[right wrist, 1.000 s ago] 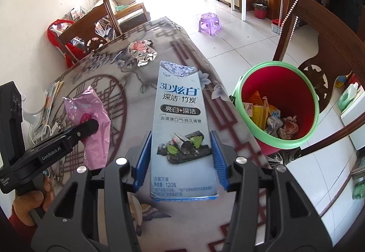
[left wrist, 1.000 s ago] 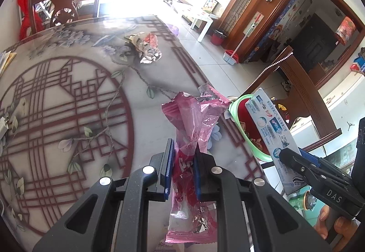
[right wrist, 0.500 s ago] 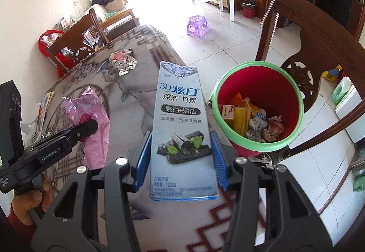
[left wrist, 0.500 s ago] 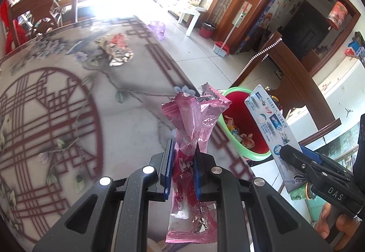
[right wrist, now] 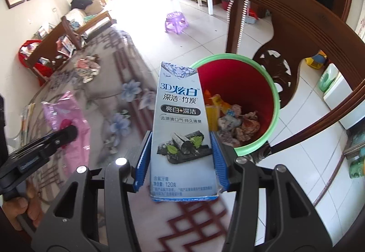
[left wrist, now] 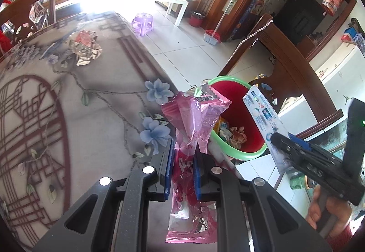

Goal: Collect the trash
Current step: 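Carry the pink wrapper and toothpaste box over the red bucket, then open the right gripper to drop the toothpaste box while the left drops the wrapper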

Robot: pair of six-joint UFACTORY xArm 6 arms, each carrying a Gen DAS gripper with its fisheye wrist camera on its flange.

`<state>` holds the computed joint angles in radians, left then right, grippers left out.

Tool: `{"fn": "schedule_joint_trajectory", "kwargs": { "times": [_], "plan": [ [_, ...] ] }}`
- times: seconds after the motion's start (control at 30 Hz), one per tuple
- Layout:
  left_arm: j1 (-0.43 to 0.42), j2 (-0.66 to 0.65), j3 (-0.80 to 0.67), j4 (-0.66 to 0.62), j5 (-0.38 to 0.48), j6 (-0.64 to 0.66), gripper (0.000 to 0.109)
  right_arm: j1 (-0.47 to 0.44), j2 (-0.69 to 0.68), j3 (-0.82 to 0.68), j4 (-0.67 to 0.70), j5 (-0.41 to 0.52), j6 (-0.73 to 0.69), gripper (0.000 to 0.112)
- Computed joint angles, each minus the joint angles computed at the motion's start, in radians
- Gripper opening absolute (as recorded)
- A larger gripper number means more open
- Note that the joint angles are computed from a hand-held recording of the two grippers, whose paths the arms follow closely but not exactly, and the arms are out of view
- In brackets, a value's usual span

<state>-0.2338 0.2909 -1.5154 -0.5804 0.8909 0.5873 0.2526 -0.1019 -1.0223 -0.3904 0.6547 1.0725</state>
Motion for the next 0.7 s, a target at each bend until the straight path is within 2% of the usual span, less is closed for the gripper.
{"fn": "schedule_joint_trajectory", "kwargs": {
  "times": [0.13, 0.23, 0.37, 0.4, 0.47, 0.5, 0.53, 0.7],
  "plan": [
    [-0.034, 0.042, -0.056, 0.014, 0.016, -0.013, 0.013, -0.062, 0.048, -0.012, -0.057, 0.025, -0.001, 0.049],
    [-0.070, 0.094, -0.126, 0.021, 0.031, -0.019, 0.013, -0.097, 0.073, -0.032, -0.096, 0.068, 0.015, 0.068],
    [-0.123, 0.186, -0.251, 0.008, 0.069, -0.026, 0.015, -0.133, -0.015, 0.047, -0.168, 0.025, 0.132, 0.074],
    [-0.138, 0.214, -0.290, -0.001, 0.079, -0.025, 0.021, -0.142, -0.037, 0.067, -0.179, 0.019, 0.157, 0.074],
    [-0.161, 0.258, -0.354, -0.020, 0.101, -0.017, 0.044, -0.158, -0.084, 0.106, -0.190, 0.021, 0.197, 0.075],
    [-0.170, 0.270, -0.371, -0.026, 0.099, -0.016, 0.066, -0.166, -0.101, 0.118, -0.189, 0.027, 0.205, 0.075],
    [-0.180, 0.279, -0.382, -0.034, 0.085, -0.012, 0.074, -0.174, -0.115, 0.125, -0.186, 0.037, 0.208, 0.075],
    [-0.177, 0.319, -0.429, -0.029, 0.034, -0.035, 0.074, -0.201, -0.159, 0.138, -0.194, 0.091, 0.197, 0.076]
  ]
}}
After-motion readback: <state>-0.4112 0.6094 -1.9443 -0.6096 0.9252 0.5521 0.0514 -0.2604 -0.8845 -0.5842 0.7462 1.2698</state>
